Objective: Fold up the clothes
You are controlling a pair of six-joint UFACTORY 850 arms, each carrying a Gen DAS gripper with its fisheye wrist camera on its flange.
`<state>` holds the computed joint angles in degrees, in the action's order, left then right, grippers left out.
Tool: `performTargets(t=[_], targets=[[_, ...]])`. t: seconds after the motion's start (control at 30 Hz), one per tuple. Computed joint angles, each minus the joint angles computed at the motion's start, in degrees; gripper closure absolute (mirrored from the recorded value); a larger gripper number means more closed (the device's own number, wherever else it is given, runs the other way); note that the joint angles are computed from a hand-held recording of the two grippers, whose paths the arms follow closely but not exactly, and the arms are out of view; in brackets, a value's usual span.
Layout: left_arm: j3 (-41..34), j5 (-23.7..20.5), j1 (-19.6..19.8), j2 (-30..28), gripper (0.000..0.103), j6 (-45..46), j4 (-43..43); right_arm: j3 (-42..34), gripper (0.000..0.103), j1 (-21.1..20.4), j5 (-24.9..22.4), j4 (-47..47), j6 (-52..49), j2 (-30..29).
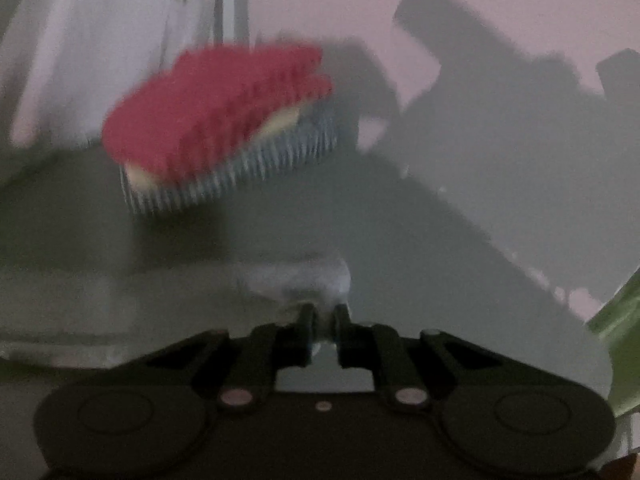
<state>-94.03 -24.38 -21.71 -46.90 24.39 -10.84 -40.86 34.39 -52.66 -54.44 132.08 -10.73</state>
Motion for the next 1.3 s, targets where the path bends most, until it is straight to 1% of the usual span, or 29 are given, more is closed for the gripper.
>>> performTargets(t=[0.03,0.1,0.13,0.17,0.2,0.27,0.3,0.33,0.37,0.4,0.43,0.47,0.5,0.57,0.67,0.7,0.73,0.8,0.83,0.9,0.93,1.07,1.13,1.2,1.3], targets=[[0.58,0.50,0.15,0.49,0.012,1.12,-0.71,-0.34,0.092,0.18,0.15,0.90,-1.35,-0.84],[2.26,1.67,0.49,1.91,0.041,2.77,-2.14,-1.16,0.092,0.95,-1.52,1.33,-1.16,-1.74],[2.99,1.94,0.67,2.53,0.046,3.81,-3.24,-1.37,0.092,1.01,-1.87,1.50,-0.23,-1.79],[3.62,2.23,0.81,3.02,0.056,4.28,-3.96,-1.42,0.092,0.84,-1.68,1.76,0.35,-1.89],[4.33,2.79,0.89,3.50,0.062,4.04,-3.95,-1.45,0.092,0.66,-1.45,2.08,0.71,-2.03],[5.41,3.22,1.17,4.27,0.065,4.51,-4.67,-1.55,0.086,0.17,-0.62,3.53,-1.11,-2.78],[5.66,2.53,1.42,4.60,0.065,5.04,-5.54,-1.70,0.084,-0.04,-0.40,4.28,-2.22,-3.15],[5.91,1.40,1.85,4.98,0.065,6.45,-7.42,-2.35,0.078,-0.11,-1.09,5.15,-4.23,-3.42],[6.43,0.16,2.45,5.56,0.062,8.46,-10.06,-2.97,0.068,-0.04,-1.87,5.88,-5.84,-3.64],[7.17,-1.00,3.07,6.25,0.056,10.11,-12.46,-3.34,0.058,0.74,-3.05,6.01,-5.41,-3.58],[8.15,-1.90,3.68,7.07,0.051,11.49,-14.45,-3.73,0.038,1.49,-4.14,6.14,-4.95,-3.54],[9.52,-2.36,4.37,8.13,0.036,12.56,-15.98,-4.15,0.027,2.15,-4.64,6.23,-4.38,-3.61],[11.13,-2.18,4.96,9.32,0.027,13.27,-16.92,-4.75,0.027,3.23,-4.63,6.27,-4.63,-3.75],[14.72,-1.22,6.22,11.91,0.024,16.25,-19.33,-6.10,0.024,5.31,-4.55,6.38,-5.28,-4.20],[18.89,0.07,7.93,14.88,0.018,14.75,-16.83,-9.70,0.016,8.32,-3.15,7.06,-6.29,-6.97],[20.12,0.50,8.63,15.67,0.017,14.62,-16.51,-11.00,0.015,9.23,-2.42,7.03,-6.27,-7.95],[21.03,0.58,9.32,16.26,0.016,14.04,-15.83,-12.34,0.014,9.93,-0.83,6.55,-5.70,-8.83],[22.67,0.60,10.72,17.35,0.014,12.23,-14.05,-15.04,0.009,11.16,2.57,5.33,-4.64,-10.66],[23.53,0.63,11.57,17.96,0.014,11.80,-13.75,-16.47,0.003,11.28,5.44,4.42,-5.41,-11.64],[25.30,1.00,13.48,19.34,0.013,12.78,-14.83,-19.77,0.003,11.27,10.44,3.15,-8.85,-13.84],[26.28,1.55,14.62,20.10,0.013,14.15,-15.93,-21.83,0.003,11.34,11.35,2.85,-11.43,-15.11],[29.63,6.04,19.50,22.47,0.011,20.93,-19.95,-31.27,0.000,12.40,10.20,-2.56,-17.25,-20.61],[29.89,7.14,22.65,22.47,0.011,27.43,-25.29,-36.18,0.000,12.87,8.90,-4.43,-19.06,-23.58],[28.71,6.28,26.10,21.41,0.011,34.70,-31.87,-42.72,0.000,13.66,7.08,-4.54,-21.17,-27.59],[22.95,3.20,31.15,17.36,0.011,37.93,-34.96,-54.08,0.000,15.02,4.15,-2.54,-26.22,-34.20]])
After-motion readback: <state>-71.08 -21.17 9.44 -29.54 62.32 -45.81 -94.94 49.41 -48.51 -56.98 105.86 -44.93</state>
